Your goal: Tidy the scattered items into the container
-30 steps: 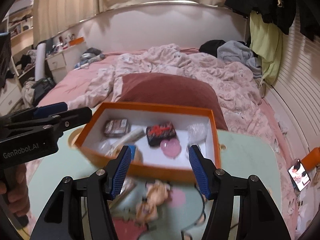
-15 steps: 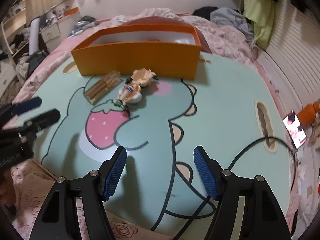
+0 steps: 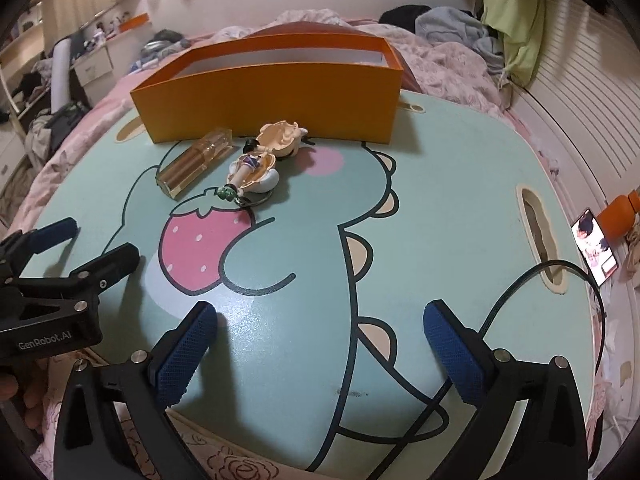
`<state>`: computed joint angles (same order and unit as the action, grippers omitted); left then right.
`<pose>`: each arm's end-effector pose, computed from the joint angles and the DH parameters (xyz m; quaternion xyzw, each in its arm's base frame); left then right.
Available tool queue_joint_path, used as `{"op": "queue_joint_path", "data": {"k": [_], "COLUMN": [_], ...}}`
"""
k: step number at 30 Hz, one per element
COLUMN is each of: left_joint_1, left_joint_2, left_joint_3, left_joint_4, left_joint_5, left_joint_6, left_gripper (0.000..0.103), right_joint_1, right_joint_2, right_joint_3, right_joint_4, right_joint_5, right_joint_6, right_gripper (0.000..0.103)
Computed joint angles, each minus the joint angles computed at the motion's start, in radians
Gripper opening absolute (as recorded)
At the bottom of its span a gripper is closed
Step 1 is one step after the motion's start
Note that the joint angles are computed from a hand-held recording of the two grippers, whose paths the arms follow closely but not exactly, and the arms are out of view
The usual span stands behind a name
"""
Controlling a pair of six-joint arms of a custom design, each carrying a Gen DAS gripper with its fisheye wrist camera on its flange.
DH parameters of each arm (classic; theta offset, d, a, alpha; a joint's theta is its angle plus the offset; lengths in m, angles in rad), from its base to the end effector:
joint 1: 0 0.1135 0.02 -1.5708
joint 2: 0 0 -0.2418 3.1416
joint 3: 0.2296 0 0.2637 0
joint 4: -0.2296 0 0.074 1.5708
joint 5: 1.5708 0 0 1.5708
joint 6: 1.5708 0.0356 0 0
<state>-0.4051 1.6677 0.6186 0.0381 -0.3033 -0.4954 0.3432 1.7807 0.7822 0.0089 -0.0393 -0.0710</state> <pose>0.2622 -0.1009 0.0700 -0.0846 0.9472 0.0119 0.3091 0.3009 0.1090 0.0750 -0.2025 0.9363 0.0575 0.2813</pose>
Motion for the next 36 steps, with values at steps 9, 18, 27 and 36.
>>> {"op": "queue_joint_path", "data": {"k": [9,18,27,36], "left_joint_1": [0.006,0.011,0.010,0.009], "left_joint_2": [0.002,0.006,0.007,0.008], "left_joint_3": [-0.001,-0.001,-0.003,-0.003], "left_joint_4": [0.008,0.015,0.017,0.019], "left_joint_5": [0.004,0.007,0.005,0.005], "left_joint_6": [0.008,0.013,0.012,0.011], "left_gripper": [0.103,0.103,0.103,0.103], "right_joint_1": [-0.002,-0.003,-0.002,-0.003], "right_joint_2": [0.004,0.009,0.010,0.009], "right_joint_3": [0.007,0.012,0.013,0.007], "right_joint_4": [-0.004,-0.006,-0.007,0.001], "right_joint_5": [-0.001,-0.001,0.000,-0.004], "right_joint_6": [-0.002,-0.004,-0.004,-0.004], "right_gripper": [0.103,0.103,0.103,0.103]}}
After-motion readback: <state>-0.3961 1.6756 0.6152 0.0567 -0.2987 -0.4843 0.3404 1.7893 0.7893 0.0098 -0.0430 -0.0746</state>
